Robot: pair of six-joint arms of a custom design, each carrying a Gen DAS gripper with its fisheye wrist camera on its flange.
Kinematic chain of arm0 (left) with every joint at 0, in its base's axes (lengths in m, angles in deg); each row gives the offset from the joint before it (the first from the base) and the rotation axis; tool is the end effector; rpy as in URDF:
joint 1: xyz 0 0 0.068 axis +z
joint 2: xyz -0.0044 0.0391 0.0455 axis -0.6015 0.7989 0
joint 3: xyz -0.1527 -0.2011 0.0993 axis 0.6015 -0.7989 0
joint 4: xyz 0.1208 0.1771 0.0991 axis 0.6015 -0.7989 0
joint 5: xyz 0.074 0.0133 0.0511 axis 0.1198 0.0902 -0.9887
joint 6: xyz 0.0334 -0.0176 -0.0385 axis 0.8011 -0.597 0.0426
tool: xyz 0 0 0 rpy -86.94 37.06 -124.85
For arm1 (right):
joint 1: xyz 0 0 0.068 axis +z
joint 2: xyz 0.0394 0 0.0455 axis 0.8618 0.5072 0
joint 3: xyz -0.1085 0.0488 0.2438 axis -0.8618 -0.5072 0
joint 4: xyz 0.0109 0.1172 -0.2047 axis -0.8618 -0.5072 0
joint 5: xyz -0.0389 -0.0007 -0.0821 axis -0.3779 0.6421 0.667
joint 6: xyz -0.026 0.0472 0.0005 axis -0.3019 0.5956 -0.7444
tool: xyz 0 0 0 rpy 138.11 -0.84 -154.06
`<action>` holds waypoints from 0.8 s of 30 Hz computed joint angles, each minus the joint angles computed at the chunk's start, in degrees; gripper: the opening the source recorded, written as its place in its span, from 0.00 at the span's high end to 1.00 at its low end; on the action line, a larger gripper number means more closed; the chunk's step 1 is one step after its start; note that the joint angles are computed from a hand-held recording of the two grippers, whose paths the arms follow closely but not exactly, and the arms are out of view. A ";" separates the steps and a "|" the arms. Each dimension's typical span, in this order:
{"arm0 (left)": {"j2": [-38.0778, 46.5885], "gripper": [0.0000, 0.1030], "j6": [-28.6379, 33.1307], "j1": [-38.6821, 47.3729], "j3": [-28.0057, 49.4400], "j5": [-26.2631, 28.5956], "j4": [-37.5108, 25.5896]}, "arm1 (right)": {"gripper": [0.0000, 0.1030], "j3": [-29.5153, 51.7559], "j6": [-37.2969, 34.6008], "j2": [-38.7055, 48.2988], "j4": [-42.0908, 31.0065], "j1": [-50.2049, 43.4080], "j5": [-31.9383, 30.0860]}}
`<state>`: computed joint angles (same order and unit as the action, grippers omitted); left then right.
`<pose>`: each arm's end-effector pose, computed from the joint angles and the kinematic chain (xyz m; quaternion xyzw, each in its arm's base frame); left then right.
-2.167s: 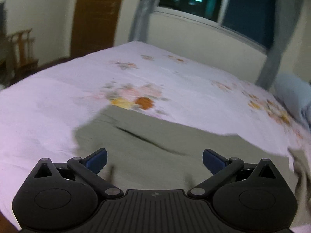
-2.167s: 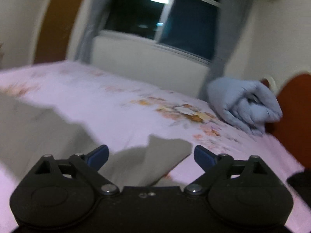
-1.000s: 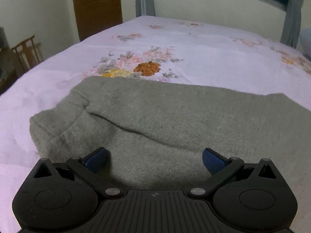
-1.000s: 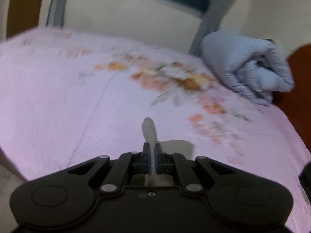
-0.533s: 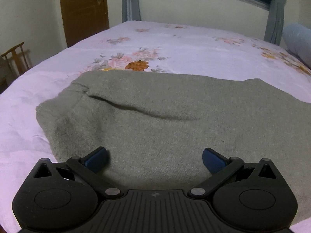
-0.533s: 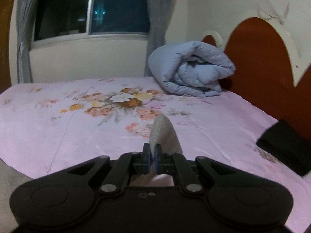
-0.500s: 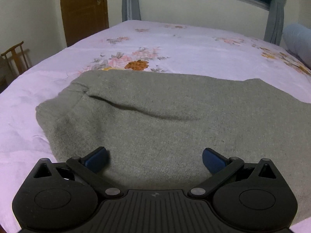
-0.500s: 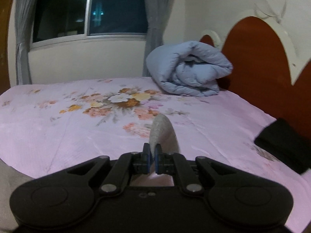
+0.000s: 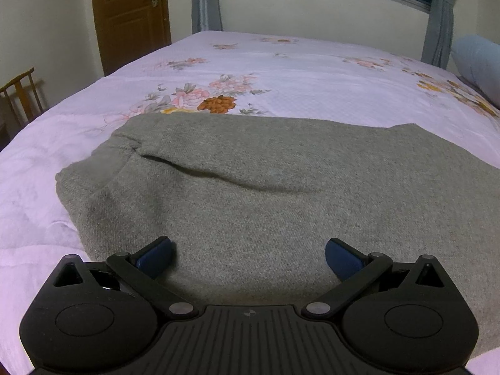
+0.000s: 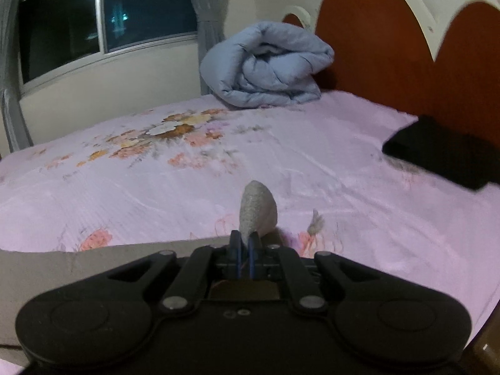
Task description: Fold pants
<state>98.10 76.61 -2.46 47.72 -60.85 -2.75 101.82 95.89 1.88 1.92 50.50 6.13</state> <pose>0.3636 0.2406 0.1706 -0.1099 0.9110 0.0702 0.3912 0.2405 -0.0403 0.2470 0.1578 0.8511 -0.0246 0.5001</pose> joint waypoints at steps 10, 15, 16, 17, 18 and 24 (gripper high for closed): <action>-0.27 0.00 0.22 0.00 -0.84 0.05 0.93 | 1.00 -10.16 7.46 -4.60 6.51 -5.09 -5.33; -0.38 0.00 0.17 -0.02 -1.08 0.03 1.13 | 1.00 -12.99 9.76 -5.90 7.62 -7.22 -7.19; -0.38 0.00 0.14 -0.04 -1.09 0.00 1.11 | 1.00 -13.27 9.84 -5.56 7.99 -7.69 -7.72; -0.39 0.00 0.20 -0.01 -1.10 0.04 1.02 | 1.00 -13.57 10.11 -5.15 8.53 -8.21 -8.47; -0.35 0.00 0.28 0.02 -0.90 0.10 0.78 | 1.00 -13.81 10.12 -4.73 9.01 -8.70 -9.10; -0.34 0.00 0.45 0.08 -0.79 0.16 0.67 | 1.00 -15.69 11.68 -1.81 13.20 -11.79 -13.47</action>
<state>97.76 77.05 -2.38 46.93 -60.69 -2.08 86.13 107.58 0.07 15.12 38.72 -7.35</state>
